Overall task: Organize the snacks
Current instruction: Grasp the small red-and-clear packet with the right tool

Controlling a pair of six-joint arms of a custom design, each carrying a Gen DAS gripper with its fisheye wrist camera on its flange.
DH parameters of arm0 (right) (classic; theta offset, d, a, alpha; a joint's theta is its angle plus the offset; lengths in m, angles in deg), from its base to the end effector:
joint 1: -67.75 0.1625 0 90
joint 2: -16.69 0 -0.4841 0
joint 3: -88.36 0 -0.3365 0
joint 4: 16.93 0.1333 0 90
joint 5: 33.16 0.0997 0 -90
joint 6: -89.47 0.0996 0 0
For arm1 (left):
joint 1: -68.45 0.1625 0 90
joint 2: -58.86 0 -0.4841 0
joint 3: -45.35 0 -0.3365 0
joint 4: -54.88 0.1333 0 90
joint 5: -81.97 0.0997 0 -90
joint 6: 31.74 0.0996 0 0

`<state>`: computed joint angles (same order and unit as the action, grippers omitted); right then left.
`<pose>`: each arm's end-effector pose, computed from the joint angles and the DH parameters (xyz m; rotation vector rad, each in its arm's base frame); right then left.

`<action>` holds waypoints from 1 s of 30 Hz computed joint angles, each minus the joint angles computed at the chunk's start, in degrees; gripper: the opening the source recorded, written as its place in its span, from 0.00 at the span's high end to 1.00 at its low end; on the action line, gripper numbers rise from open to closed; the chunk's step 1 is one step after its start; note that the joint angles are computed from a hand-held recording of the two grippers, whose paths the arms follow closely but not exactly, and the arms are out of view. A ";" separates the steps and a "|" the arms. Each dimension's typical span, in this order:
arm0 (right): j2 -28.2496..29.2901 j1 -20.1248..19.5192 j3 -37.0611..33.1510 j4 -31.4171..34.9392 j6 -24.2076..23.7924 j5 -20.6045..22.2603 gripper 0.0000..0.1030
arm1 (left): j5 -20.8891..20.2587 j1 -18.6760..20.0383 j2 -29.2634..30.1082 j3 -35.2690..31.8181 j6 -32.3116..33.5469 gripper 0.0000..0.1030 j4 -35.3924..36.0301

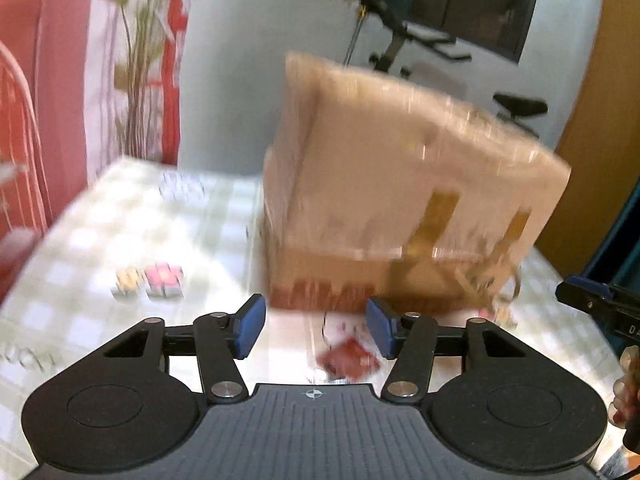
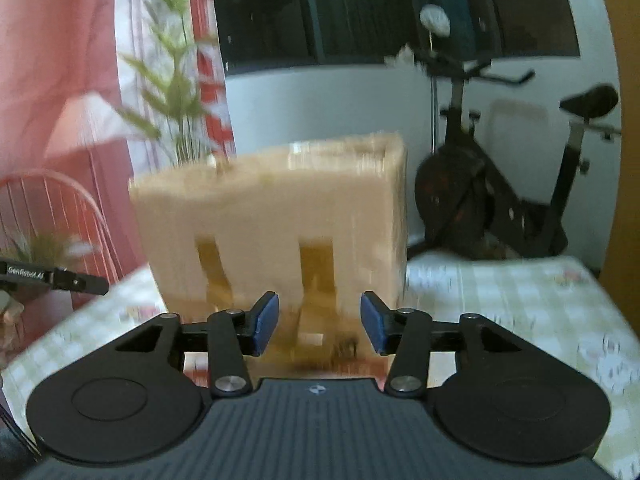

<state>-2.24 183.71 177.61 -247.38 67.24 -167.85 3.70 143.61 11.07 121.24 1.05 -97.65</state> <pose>0.3509 -0.5763 0.0724 0.2920 -2.0777 1.4411 -0.0461 -0.7734 0.3385 1.0272 2.5434 -0.7951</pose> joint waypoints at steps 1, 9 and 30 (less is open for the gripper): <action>0.21 -0.15 0.34 0.81 0.78 0.01 0.52 | 0.41 0.21 0.26 0.29 0.27 0.45 0.01; 1.37 -2.90 -1.13 17.93 8.80 5.53 0.52 | 2.79 1.74 3.17 -0.74 -4.70 0.46 2.85; 7.61 -6.38 -20.05 45.34 -3.05 14.23 0.35 | -2.89 3.31 6.76 -4.78 -9.91 0.53 7.93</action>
